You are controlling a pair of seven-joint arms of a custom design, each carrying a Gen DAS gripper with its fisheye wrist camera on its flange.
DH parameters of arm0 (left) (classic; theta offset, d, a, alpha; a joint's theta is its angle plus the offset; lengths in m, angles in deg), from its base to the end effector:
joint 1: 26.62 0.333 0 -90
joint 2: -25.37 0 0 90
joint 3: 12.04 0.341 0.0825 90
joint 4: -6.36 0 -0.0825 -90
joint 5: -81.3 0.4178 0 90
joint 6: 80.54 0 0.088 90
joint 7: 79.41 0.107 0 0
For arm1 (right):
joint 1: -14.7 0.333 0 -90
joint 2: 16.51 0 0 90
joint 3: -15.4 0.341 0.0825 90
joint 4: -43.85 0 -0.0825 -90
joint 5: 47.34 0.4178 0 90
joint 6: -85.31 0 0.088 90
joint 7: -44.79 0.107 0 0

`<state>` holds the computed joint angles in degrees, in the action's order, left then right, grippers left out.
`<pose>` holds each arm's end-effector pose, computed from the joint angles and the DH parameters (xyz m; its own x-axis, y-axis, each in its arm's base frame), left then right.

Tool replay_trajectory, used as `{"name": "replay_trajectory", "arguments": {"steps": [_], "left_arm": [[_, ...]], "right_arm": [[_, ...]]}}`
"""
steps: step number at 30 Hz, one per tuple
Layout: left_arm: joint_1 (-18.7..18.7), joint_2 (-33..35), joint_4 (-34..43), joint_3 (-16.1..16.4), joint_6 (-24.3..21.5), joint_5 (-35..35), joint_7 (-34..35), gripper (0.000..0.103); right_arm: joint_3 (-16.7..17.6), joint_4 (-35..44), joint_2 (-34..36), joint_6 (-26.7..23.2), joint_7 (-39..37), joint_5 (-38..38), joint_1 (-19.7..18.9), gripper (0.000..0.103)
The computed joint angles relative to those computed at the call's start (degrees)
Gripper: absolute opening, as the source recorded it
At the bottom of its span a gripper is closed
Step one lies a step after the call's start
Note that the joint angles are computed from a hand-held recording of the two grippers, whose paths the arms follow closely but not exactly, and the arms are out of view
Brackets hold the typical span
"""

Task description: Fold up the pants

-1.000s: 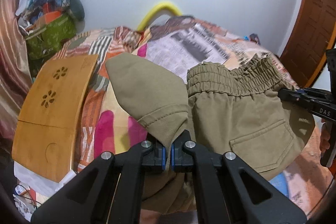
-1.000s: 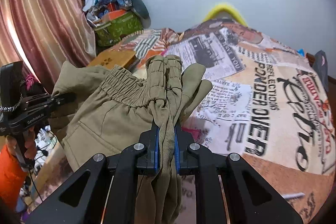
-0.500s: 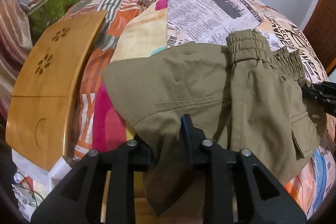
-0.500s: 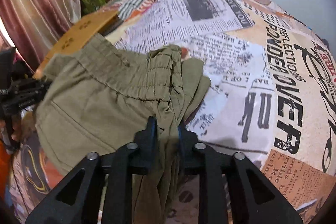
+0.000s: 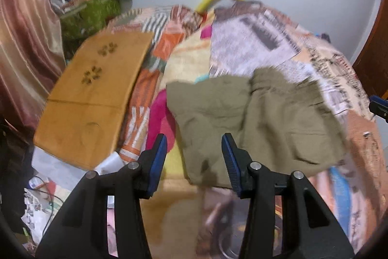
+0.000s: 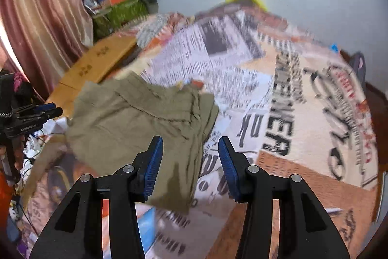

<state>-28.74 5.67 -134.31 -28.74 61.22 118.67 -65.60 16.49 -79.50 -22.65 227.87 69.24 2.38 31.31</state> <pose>0.4573 -0.1626 0.4610 0.5155 -0.8568 0.0125 -0.6741 -0.4145 -0.6114 0.5530 0.1729 0.5027 0.7839 -0.6098 -0.1166 -0.5052 -0.5172 -0.6908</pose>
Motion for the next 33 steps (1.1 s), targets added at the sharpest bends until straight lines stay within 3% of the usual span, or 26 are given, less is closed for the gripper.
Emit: {"name": "replay_trajectory", "arguments": {"steps": [5, 11, 19, 23, 26, 28, 33], "left_arm": [[-1.95, -7.53, 2.01, -4.65, -4.78, 1.32, -3.06, 0.047], [-4.56, -13.67, 8.12, -12.65, -12.67, 5.87, -6.54, 0.047], [-5.78, -14.24, 18.93, -25.37, -26.39, 13.57, -11.21, 0.057], [-6.88, -13.11, 21.84, -30.07, -31.21, 16.19, -14.41, 0.060], [-6.81, -11.67, 24.06, -34.03, -35.94, 18.46, -16.43, 0.071], [-6.67, -10.73, 25.15, -36.35, -38.50, 20.25, -17.78, 0.082], [-7.45, -8.83, 26.82, -39.44, -43.40, 22.43, -20.62, 0.092]], "right_arm": [[-2.63, -6.06, -11.12, 0.92, -7.05, 7.15, 1.77, 0.044], [-7.85, -11.89, -24.96, -2.39, -10.25, 12.23, 4.27, 0.044], [-12.97, -20.39, -43.28, -3.60, -12.78, 14.10, 6.38, 0.044], [-15.40, -23.89, -51.24, -5.47, -11.76, 14.00, 7.12, 0.044], [-16.66, -26.41, -55.77, -5.77, -11.63, 14.11, 7.26, 0.045], [-16.77, -27.94, -57.86, -4.98, -11.69, 14.28, 7.38, 0.052], [-16.55, -30.78, -60.80, -2.17, -10.85, 13.98, 7.70, 0.069]]}}
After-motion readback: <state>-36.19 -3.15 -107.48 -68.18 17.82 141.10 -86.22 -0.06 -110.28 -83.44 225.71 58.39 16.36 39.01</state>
